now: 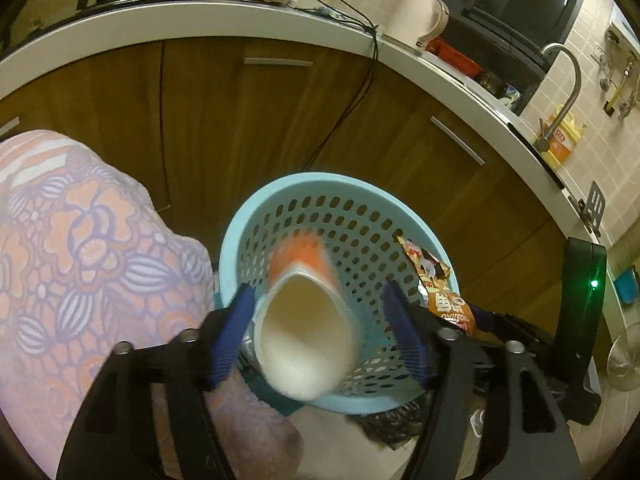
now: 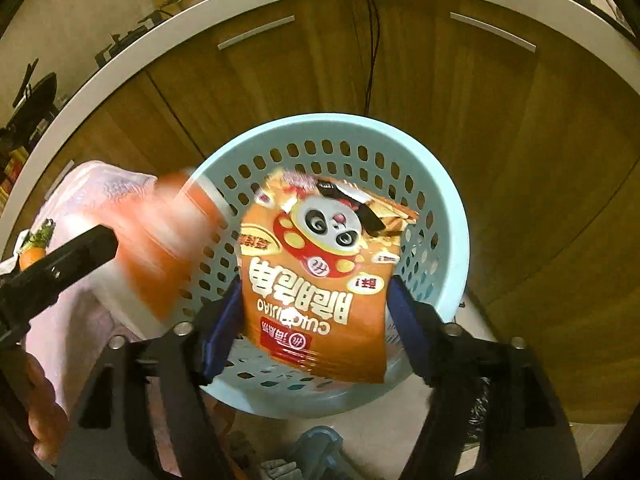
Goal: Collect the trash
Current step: 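Carry the orange cup and snack bag over the blue basket and release both, then move both open tools back over the table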
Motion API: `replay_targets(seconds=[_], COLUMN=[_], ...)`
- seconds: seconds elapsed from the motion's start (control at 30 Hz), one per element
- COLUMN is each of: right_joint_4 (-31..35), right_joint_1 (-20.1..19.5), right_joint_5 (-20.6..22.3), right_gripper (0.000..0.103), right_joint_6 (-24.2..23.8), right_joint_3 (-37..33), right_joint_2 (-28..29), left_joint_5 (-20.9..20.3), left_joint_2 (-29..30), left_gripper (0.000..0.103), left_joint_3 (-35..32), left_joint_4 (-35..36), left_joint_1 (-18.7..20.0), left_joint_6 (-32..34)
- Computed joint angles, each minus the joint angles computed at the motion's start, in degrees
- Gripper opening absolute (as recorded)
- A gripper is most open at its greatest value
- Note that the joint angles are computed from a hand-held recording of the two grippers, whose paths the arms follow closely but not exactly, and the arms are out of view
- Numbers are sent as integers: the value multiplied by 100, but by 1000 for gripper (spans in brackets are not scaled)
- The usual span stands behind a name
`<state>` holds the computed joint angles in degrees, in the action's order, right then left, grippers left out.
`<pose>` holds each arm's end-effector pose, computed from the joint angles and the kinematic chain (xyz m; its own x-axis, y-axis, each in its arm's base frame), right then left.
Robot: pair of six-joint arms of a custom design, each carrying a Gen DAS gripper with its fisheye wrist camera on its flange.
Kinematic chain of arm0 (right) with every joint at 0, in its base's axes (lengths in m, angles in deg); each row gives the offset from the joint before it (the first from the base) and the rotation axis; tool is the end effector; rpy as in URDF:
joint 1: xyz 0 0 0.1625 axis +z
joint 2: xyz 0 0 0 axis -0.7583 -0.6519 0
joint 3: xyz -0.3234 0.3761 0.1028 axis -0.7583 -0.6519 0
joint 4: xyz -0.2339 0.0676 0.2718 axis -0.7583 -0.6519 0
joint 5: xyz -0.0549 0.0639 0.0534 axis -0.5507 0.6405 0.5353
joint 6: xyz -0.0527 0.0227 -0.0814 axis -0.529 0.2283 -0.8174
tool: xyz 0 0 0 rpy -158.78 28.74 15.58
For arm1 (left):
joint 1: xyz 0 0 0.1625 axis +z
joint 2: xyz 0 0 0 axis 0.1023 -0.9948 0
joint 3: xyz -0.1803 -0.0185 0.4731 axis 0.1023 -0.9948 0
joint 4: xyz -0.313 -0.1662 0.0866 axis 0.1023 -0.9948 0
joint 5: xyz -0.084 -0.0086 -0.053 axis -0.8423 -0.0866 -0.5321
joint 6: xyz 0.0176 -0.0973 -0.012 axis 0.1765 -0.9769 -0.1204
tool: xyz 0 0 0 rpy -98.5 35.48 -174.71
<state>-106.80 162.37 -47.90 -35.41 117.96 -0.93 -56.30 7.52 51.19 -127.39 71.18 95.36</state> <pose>0.3730 -0.6754 -0.0712 -0.8467 -0.1452 0.5119 -0.3709 0.8510 -0.3719 0.0328 -0.6434 0.3593 -0.8987 0.0715 -0.4327 0.3202 0.7813 -0.5358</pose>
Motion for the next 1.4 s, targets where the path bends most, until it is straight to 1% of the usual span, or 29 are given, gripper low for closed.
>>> replay_targets(seconds=[0.13,0.27,0.3,0.37,0.43,0.53,0.7,0.83,0.93,1.0,1.1,1.13,1.17,1.2,1.23,1.27,1.3,1.37,1.4], right_joint_4=[-45,-58,-56,-87,-138,-268,-401,-587,-769,-832,-805,-735,-645,-501,-391,-267,-76,346,469], right_joint_1=[37,7,0,6,29,42,88,240,427,575,796,866,930,1012,1065,1113,1160,1249,1279], right_joint_5=[-24,13,26,72,92,188,244,310,400,538,670,715,764,827,881,948,1041,1185,1213], right_gripper=[68,69,70,76,79,88,88,88,88,88,84,80,75,68,64,57,55,41,39], right_joint_6=[60,-34,-55,-110,-164,-184,-166,-394,-702,-918,-1173,-1238,-1294,-1350,-1382,-1399,-1392,-1314,-1308], right_joint_3=[55,13,8,37,56,112,198,195,134,45,-183,-287,-401,-571,-684,-783,-941,-1316,-1441], right_joint_2=[-21,-14,-16,-23,-19,-34,-82,-49,22,97,266,335,408,517,595,660,757,990,1072], left_joint_5=[-5,30,35,33,50,118,231,331,397,481,596,644,736,796,861,925,1028,1165,1228], left_joint_2=[-24,-70,-89,-117,-162,-242,-439,-671,-890,-1089,-1402,-1501,-1639,-1742,-1860,-1944,-2053,-2237,-2357], left_gripper=[67,67,67,67,67,67,67,67,67,67,67,67,67,67,67,67,67,67,67], left_joint_3=[-15,56,92,123,187,312,538,797,974,1122,1288,1333,1392,1415,1449,1472,1498,1526,1528], left_joint_4=[19,-66,-96,-118,-179,-345,-633,-970,-1183,-1363,-1544,-1606,-1699,-1733,-1783,-1821,-1889,-1965,-1973], left_joint_1=[3,-30,-38,-45,-63,-114,-196,-229,-219,-211,-169,-151,-130,-114,-87,-72,-41,25,97], left_joint_6=[-77,-82,-83,-83,-59,29,115,119,85,35,-59,-63,-72,-82,-83,-80,-65,-41,-36])
